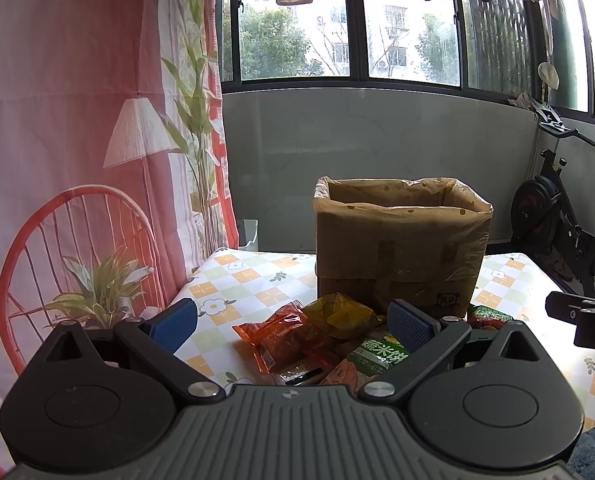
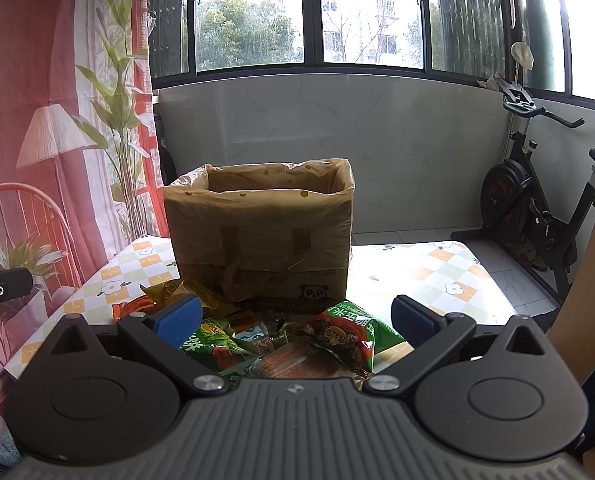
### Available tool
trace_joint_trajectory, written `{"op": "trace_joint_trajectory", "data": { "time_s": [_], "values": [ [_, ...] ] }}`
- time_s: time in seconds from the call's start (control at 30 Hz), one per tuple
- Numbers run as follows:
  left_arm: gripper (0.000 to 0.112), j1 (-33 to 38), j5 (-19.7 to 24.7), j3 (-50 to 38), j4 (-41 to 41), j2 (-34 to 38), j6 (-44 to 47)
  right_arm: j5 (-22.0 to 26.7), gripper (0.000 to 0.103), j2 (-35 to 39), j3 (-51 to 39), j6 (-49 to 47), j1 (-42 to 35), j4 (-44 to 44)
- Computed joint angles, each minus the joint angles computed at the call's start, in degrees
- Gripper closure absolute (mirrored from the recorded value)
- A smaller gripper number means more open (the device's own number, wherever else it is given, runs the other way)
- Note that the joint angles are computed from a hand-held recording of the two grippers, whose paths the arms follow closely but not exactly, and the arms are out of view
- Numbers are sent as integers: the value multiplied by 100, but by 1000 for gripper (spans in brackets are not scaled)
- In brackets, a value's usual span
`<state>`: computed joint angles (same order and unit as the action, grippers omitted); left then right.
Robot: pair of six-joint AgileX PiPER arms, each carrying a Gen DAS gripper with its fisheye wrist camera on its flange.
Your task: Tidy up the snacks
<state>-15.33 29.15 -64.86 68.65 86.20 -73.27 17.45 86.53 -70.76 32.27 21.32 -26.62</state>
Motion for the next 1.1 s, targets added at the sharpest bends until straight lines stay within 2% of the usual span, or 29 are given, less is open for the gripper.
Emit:
{"op": "trace_joint_trajectory", "data": {
  "time_s": [0.9, 1.1],
  "values": [
    [10, 25, 76, -66, -176, 34, 92, 5, 1, 17, -22, -120, -11, 123],
    [10, 163, 137, -177, -302, 147, 155, -20, 0, 177, -221, -978, -191, 1002]
  ]
}}
